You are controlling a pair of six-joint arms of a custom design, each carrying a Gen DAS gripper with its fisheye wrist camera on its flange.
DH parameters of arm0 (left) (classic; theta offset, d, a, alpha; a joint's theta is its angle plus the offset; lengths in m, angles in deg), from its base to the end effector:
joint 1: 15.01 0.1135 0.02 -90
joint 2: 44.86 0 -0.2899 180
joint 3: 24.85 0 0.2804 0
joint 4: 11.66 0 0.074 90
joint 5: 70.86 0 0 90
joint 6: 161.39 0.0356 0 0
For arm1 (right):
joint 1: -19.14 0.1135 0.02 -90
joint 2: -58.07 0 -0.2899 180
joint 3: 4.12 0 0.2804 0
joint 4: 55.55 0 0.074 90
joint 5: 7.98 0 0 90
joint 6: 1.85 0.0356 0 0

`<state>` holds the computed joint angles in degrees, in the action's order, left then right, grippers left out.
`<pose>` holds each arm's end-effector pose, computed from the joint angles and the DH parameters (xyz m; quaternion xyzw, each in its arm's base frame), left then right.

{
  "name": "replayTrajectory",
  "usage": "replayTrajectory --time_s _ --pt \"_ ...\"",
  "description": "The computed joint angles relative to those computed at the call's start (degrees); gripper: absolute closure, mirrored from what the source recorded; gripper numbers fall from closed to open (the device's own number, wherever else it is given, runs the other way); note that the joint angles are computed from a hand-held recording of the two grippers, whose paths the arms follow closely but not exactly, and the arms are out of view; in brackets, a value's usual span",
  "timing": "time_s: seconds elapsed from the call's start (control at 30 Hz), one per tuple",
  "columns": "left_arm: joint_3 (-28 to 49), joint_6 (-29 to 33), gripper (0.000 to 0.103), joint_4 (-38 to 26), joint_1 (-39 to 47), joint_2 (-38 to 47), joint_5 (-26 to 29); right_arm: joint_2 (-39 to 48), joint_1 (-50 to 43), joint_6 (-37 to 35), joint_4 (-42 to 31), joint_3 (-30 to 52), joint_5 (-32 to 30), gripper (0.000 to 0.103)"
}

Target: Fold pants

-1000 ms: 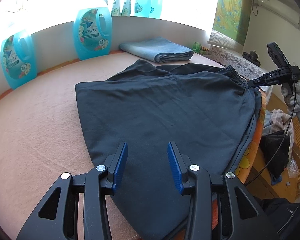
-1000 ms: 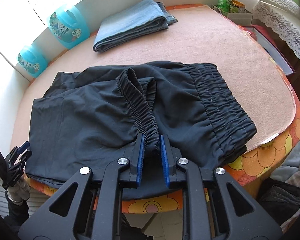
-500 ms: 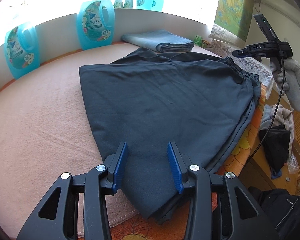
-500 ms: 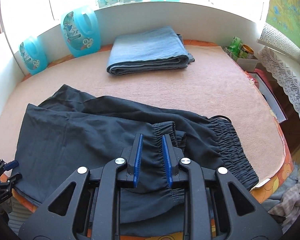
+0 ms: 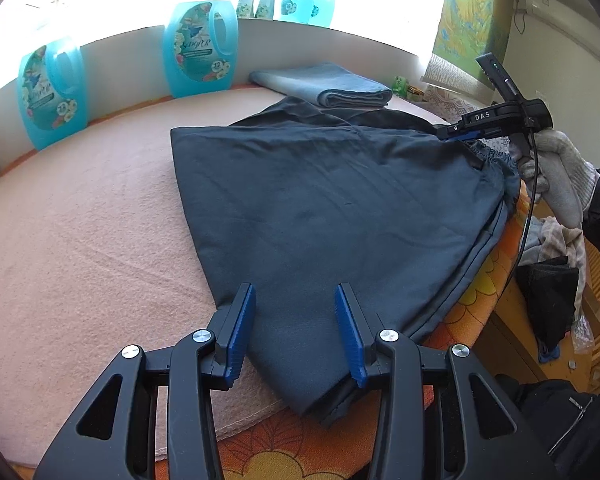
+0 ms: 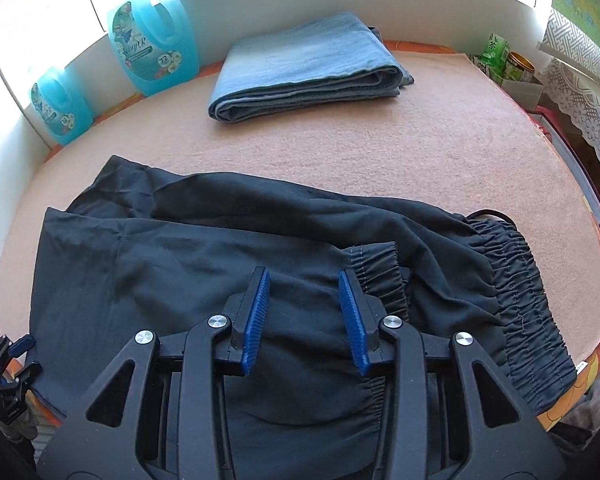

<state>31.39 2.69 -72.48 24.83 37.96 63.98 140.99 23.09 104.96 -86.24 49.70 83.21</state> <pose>0.1996 0.1339 0.1765 0.2803 0.8807 -0.1903 0.3311 0.2838 0.0189 0.1701 0.1108 0.9590 0.0371 0.2581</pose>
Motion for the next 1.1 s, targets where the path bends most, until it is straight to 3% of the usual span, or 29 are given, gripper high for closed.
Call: replayTrajectory --time_s 0.2,0.37,0.67,1.1 --pt "4.02 -0.81 0.063 -5.39 4.61 3.71 1.78 -2.81 5.63 3.34 -2.42 1.77 1.43 0.065" --pt "4.67 -3.0 0.063 -5.76 5.22 5.92 2.39 -0.05 16.28 5.09 -5.36 10.19 -1.23 0.059" --pt "5.65 -3.85 0.063 -7.23 5.84 8.41 4.01 19.26 30.79 5.99 -9.29 31.93 -2.78 0.057" --pt "7.8 -3.73 0.063 -10.28 6.72 12.4 6.34 42.17 36.08 8.0 -22.52 59.12 -5.35 0.057"
